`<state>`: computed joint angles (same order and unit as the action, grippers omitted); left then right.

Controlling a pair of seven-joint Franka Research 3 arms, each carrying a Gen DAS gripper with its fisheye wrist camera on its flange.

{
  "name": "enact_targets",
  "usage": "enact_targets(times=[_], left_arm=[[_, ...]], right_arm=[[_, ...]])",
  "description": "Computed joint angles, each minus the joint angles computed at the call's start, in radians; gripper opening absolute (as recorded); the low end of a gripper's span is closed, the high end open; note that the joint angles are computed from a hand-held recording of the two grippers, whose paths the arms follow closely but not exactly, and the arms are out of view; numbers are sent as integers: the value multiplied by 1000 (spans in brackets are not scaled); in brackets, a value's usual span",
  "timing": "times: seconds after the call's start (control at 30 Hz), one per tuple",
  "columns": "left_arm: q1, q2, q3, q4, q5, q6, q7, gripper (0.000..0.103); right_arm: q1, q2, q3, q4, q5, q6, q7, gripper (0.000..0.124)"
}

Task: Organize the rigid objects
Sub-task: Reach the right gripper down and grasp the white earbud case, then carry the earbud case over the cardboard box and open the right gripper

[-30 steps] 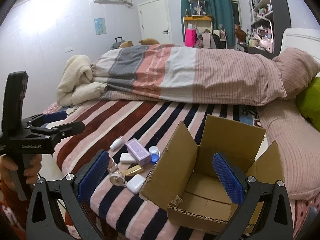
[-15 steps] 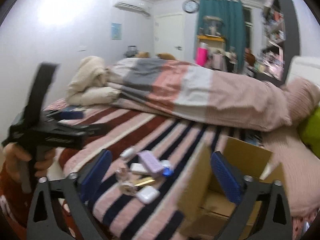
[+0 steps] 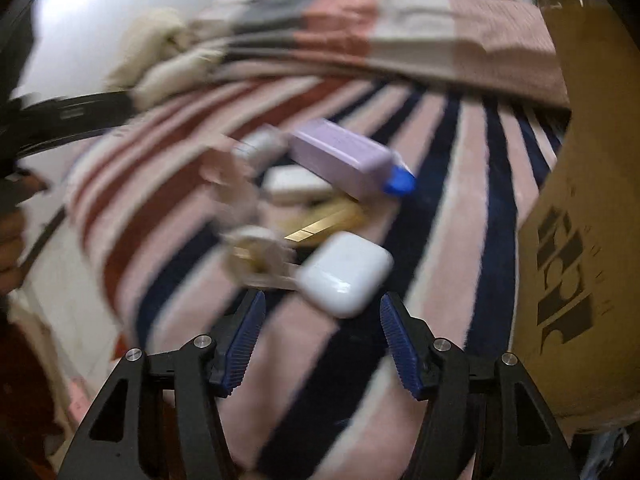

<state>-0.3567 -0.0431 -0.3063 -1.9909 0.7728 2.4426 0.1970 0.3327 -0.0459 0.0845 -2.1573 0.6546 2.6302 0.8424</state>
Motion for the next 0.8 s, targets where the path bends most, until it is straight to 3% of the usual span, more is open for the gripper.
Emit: enact_targets(times=[0.17, 0.27, 0.43, 0.5, 0.6, 0.63, 0.7, 0.73, 0.8], left_arm=[[-4, 3, -9, -13, 95, -8, -76, 102], [-11, 9, -11, 2, 134, -21, -78, 102], [-6, -6, 0, -24, 147, 86, -44, 103], [2, -7, 5, -33, 140, 151, -37, 103], [6, 1, 5, -27, 104, 178, -6, 103], [6, 2, 5, -26, 95, 183, 4, 103], [5, 2, 2, -23, 94, 182, 8, 103], [5, -1, 2, -26, 93, 183, 11, 103], [6, -5, 1, -29, 95, 191, 6, 103]], right_arm=[[7, 46, 13, 31, -31, 51, 33, 56], [0, 40, 9, 35, -45, 23, 21, 47], [-21, 15, -5, 28, -119, -28, 29, 44], [-20, 6, 4, 5, -198, 34, 122, 48], [-7, 8, 14, -11, -223, 97, 187, 71], [-4, 15, 20, -13, -257, 119, 244, 71], [-5, 33, 25, -7, -398, 137, 417, 66], [-5, 35, 24, -11, -466, 151, 494, 46], [-4, 30, 23, -26, -545, 180, 578, 42]])
